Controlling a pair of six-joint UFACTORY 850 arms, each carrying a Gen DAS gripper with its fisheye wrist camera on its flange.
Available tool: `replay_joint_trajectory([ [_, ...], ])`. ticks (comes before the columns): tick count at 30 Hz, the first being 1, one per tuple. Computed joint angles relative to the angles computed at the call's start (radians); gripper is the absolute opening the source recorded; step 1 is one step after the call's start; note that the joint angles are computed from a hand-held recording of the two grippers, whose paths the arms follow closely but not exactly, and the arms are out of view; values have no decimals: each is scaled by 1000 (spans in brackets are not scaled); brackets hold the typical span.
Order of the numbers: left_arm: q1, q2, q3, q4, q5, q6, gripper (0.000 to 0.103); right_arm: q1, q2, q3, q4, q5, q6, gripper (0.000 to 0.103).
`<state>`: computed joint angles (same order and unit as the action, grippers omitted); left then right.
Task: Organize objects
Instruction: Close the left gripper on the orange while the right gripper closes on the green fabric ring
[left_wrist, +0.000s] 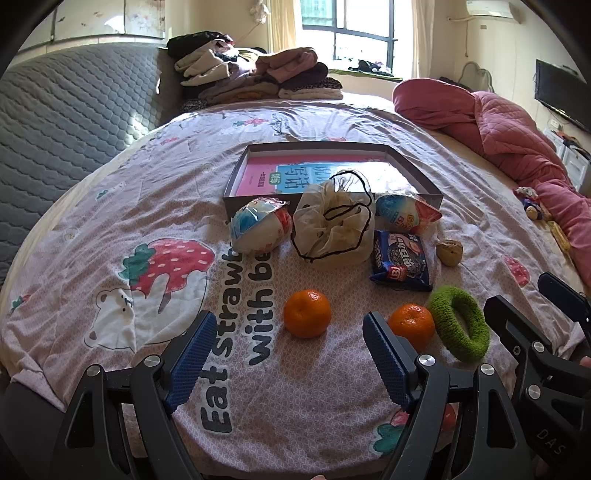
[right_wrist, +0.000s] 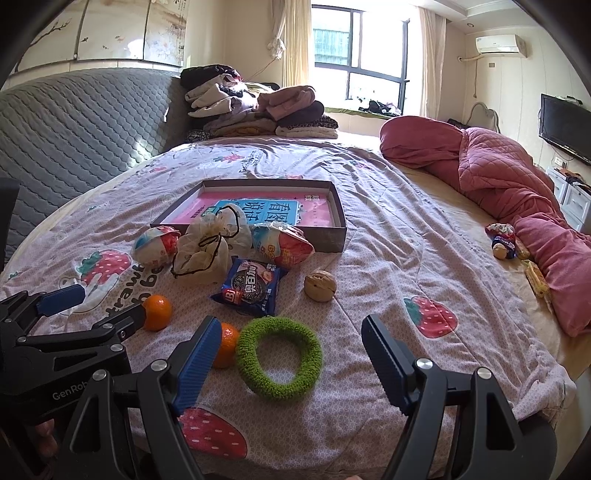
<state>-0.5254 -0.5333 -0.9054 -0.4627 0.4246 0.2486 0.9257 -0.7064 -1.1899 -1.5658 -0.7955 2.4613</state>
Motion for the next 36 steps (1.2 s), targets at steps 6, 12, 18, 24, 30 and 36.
replay_joint_trajectory([
  [6, 0, -1, -4, -4, -12, 6, 82, 0, 1, 0, 2, -2, -4, 77],
  [12, 0, 0, 0, 3, -11, 2, 82, 1, 6, 6, -2, 0, 0, 77],
  [18, 7, -6, -1, 15, -36, 0, 82, 4, 18, 25, -7, 4, 17, 77],
  [24, 20, -10, 2, 47, -61, -27, 82, 7, 24, 43, -18, 26, 26, 77],
  [30, 34, -12, 8, 107, -91, -70, 82, 12, 25, 56, -40, 60, 30, 77],
  [36, 48, -23, 3, 170, -129, -113, 82, 4, 21, 61, -41, 105, 29, 77],
])
